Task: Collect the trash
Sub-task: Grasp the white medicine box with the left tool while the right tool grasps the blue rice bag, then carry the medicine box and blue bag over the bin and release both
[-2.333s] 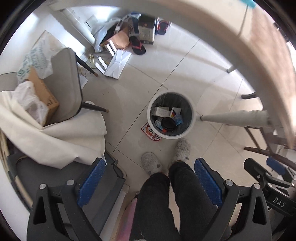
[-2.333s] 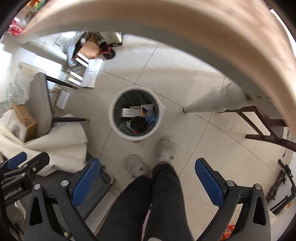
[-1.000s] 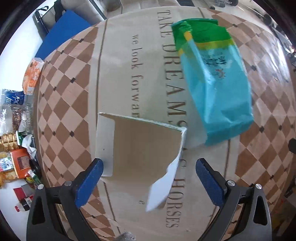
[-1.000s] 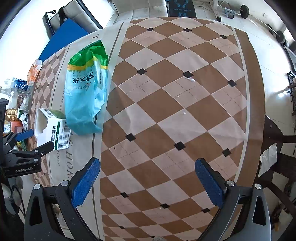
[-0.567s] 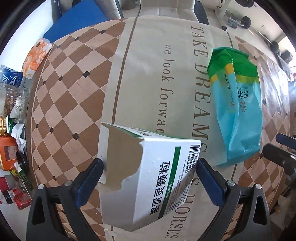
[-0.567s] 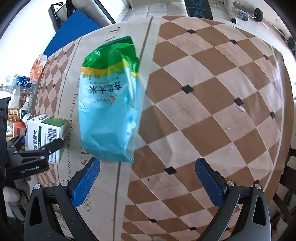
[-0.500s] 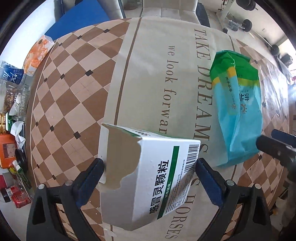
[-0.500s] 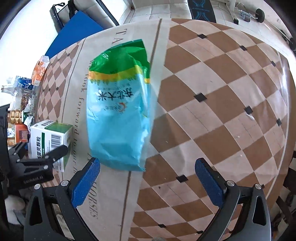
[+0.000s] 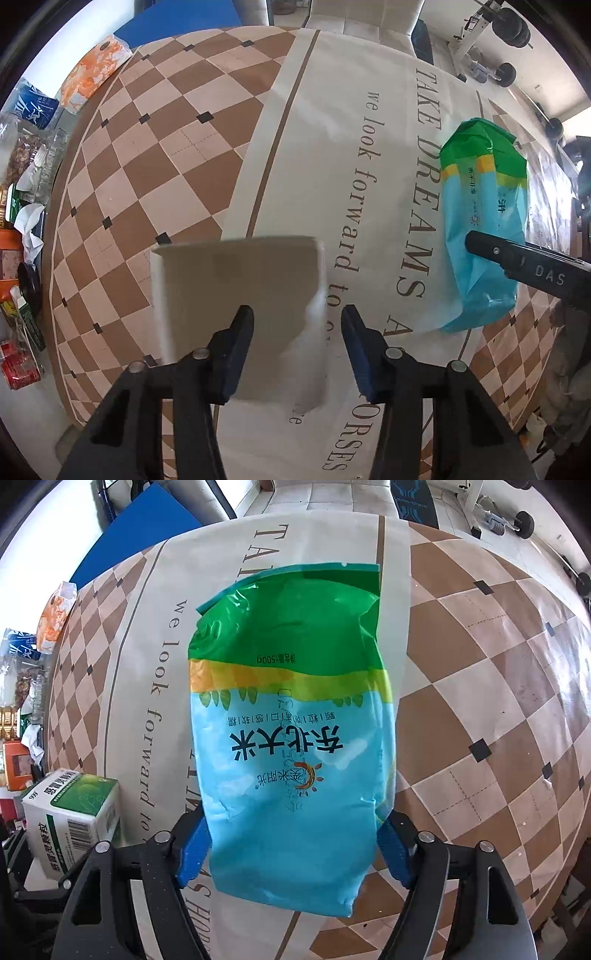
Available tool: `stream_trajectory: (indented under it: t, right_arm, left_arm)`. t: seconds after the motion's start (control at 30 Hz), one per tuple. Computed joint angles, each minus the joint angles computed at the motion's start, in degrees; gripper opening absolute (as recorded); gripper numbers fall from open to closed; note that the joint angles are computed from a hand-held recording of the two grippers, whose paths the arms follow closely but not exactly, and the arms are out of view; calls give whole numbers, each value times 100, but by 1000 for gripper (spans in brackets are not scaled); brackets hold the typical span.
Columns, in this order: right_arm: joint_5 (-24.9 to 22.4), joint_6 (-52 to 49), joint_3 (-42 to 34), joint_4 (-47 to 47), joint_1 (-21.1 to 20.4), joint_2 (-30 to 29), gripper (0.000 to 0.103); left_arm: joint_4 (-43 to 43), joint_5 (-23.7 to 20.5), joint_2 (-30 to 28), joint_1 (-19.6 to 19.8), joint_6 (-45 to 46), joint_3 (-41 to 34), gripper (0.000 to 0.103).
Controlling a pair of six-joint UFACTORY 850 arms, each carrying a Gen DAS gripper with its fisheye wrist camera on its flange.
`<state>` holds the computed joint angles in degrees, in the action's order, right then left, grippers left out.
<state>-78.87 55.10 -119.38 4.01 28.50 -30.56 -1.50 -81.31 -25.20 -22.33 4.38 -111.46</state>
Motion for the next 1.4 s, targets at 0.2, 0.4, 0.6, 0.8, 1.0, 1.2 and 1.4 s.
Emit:
stream_trajectory:
  t: [0.2, 0.4, 0.6, 0.8, 1.0, 1.2, 1.4]
  right_arm:
    - [290, 8, 629, 65, -54, 448, 63]
    - [444, -40, 943, 102, -102, 764, 60]
    - [480, -108, 853, 41, 28, 890, 56]
    - [404, -9, 708, -163, 329, 1078, 54]
    - [319, 403, 733, -456, 900, 1448, 54]
    - [175, 1285, 907, -951, 1909, 1880, 53]
    - [-167, 2786, 967, -1701, 3435, 2071, 53]
  left_arm:
    - [-242, 36, 233, 145, -192, 411, 6]
    - [-168, 446, 711, 221, -515, 820, 2]
    - [-115, 728, 1175, 235, -762, 1005, 1]
    - [-187, 870, 1576, 270, -735, 1184, 1]
    - [-271, 1073, 2348, 291, -688, 1848, 1]
    - [-603, 1115, 3523, 531, -400, 2833, 1]
    - [-1082, 797, 4840, 1018, 211, 3836, 1]
